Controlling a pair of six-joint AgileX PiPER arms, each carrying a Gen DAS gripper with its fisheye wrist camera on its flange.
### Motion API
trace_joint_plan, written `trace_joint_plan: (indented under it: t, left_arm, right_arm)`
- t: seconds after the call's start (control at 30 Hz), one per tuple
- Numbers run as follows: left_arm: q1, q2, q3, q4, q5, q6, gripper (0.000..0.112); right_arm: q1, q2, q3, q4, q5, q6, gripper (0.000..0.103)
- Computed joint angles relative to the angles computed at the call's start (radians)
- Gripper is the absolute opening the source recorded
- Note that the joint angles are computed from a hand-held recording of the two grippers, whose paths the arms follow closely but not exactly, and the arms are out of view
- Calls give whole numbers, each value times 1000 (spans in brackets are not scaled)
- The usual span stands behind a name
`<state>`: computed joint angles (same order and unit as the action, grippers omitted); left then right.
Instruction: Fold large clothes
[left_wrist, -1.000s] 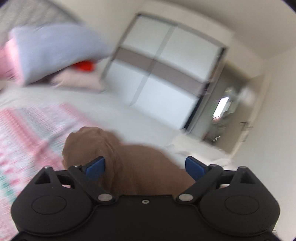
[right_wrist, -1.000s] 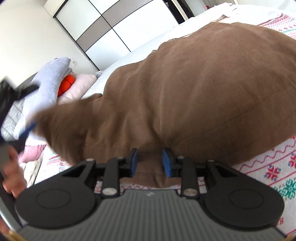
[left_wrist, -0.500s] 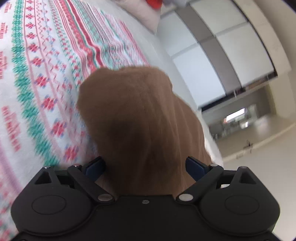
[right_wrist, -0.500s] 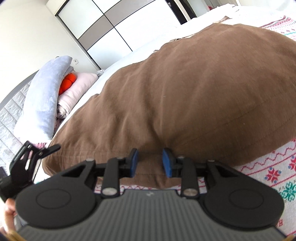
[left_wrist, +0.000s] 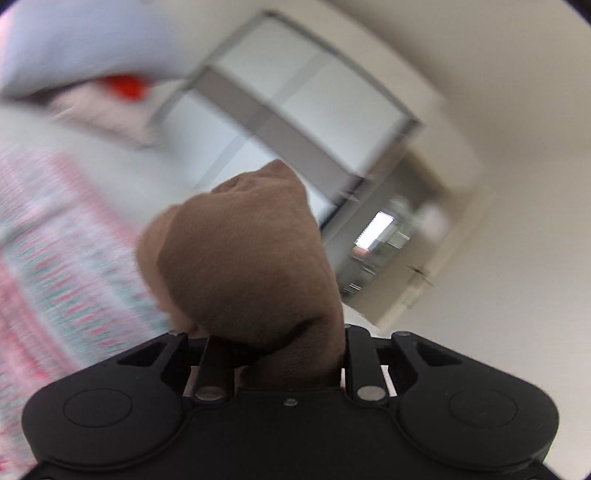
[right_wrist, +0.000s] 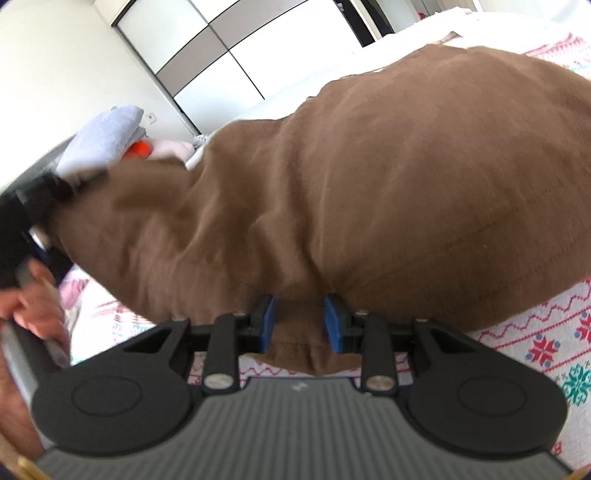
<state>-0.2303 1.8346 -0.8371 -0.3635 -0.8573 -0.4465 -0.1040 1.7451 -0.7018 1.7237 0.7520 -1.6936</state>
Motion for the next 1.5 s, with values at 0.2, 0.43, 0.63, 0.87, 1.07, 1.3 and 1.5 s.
trace_joint_plan:
  t: [0.2,0.43,0.63,0.87,1.07,1.3,1.5]
  left_arm:
    - [-141,63,-260,96,192,314,23]
    - [-197,288,-613,353,506,244,24]
    - [-201,457,-754,924,656,-287,32]
    - [-217,282,-613,1567,624,-660,82]
    - [-31,117,-371,1521,304,-704,96]
    - [131,46,-208,1352,254,-624,103]
    - [225,165,-317,1484,273,-927,103]
  right_arm:
    - [-63,26,-38,-80,74,149,27]
    - [-341,50,-124,-196,271,325,32]
    - [-584,103,-166,-160,345,394,34]
    - [-597,63,-187,-129,337,386,58]
    - [-599,-65,-167,-90,309,331,64]
    - [-405,-80,-392,-250,221,310,76]
    - [-188,232,-859,-777,143,900,45]
